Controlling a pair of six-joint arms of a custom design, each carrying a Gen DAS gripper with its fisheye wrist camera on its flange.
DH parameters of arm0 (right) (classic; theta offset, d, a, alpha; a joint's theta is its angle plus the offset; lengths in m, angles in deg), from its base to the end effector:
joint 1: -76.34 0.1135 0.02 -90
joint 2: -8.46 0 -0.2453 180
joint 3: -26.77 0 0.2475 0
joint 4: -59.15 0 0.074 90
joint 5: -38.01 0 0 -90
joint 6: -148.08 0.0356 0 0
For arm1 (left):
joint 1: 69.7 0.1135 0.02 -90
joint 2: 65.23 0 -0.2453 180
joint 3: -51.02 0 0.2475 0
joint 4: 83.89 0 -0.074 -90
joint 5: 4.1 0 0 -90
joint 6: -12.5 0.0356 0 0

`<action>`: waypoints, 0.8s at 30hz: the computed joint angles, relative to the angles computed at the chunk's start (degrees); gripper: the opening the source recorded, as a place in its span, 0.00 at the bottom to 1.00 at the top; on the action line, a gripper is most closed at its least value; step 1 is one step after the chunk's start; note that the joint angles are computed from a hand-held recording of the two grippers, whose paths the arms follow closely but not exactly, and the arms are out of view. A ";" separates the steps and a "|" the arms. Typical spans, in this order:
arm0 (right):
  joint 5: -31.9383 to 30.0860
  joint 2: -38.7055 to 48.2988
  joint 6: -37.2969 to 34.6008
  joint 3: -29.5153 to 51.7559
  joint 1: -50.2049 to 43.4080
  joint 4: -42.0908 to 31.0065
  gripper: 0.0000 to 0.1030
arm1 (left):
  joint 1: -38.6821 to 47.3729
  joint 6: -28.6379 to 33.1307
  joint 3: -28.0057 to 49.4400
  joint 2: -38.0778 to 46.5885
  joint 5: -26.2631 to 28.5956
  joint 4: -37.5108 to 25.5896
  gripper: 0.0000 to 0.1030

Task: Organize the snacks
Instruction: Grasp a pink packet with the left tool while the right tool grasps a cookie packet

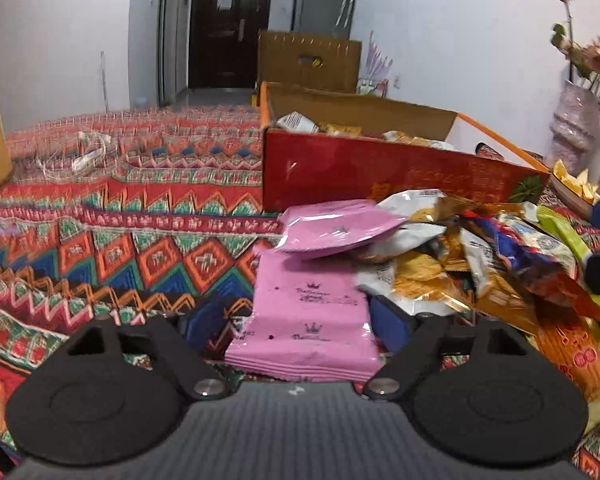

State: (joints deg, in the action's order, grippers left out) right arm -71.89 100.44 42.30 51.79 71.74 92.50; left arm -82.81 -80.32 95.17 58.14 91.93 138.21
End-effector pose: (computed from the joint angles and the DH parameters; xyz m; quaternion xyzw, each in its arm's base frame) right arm 0.2151 -0.0052 0.0714 -0.1658 0.8560 0.0676 0.4850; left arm 0.2801 -0.0691 0.0092 0.1035 0.8885 -0.1083 0.4338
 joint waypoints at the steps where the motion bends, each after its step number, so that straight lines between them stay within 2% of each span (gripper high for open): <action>1: 0.94 1.65 -1.09 3.40 1.65 -3.66 0.71 | 0.84 0.04 -0.32 0.26 2.23 1.22 0.65; 2: 1.76 4.06 -2.29 7.58 3.18 -7.81 0.71 | 1.35 0.26 -0.55 0.44 3.65 1.81 0.60; 4: 3.19 9.04 -4.43 15.52 5.79 -15.56 0.71 | 1.50 0.63 -1.31 0.28 3.20 2.55 0.60; 6: 5.24 13.39 -7.44 22.78 8.84 -23.37 0.71 | 1.30 1.28 -2.69 -0.18 0.75 3.84 0.60; 7: 6.04 15.63 -8.67 26.31 9.95 -26.49 0.67 | 1.51 1.00 -3.25 -0.30 -0.29 4.41 0.60; 11: 7.55 23.07 -8.55 37.31 11.75 -35.41 0.63 | 4.15 -2.16 -3.08 -2.10 -1.12 1.33 0.60; 14: 3.87 26.11 -7.11 41.74 10.47 -38.68 0.64 | 5.46 -2.82 -3.02 -2.72 -0.41 0.68 0.60; 16: 1.84 26.63 -6.39 41.60 9.38 -38.07 0.65 | 5.37 -2.56 -3.21 -3.06 -0.58 0.34 0.60; 18: 2.54 25.59 -4.87 38.90 9.54 -34.98 0.55 | 5.34 -1.99 -3.94 -2.84 -0.55 1.61 0.60; 19: 2.77 24.90 -4.26 37.67 9.71 -34.25 0.53 | 5.31 -1.78 -4.18 -2.72 -0.32 2.07 0.60; 21: 4.18 21.80 -3.42 31.87 11.09 -30.36 0.51 | 5.22 -2.20 -4.15 -2.30 -0.15 2.25 0.60; 24: 4.50 17.70 -1.63 21.92 13.60 -22.38 0.51 | 4.68 -2.60 -5.22 -0.95 -1.02 5.71 0.60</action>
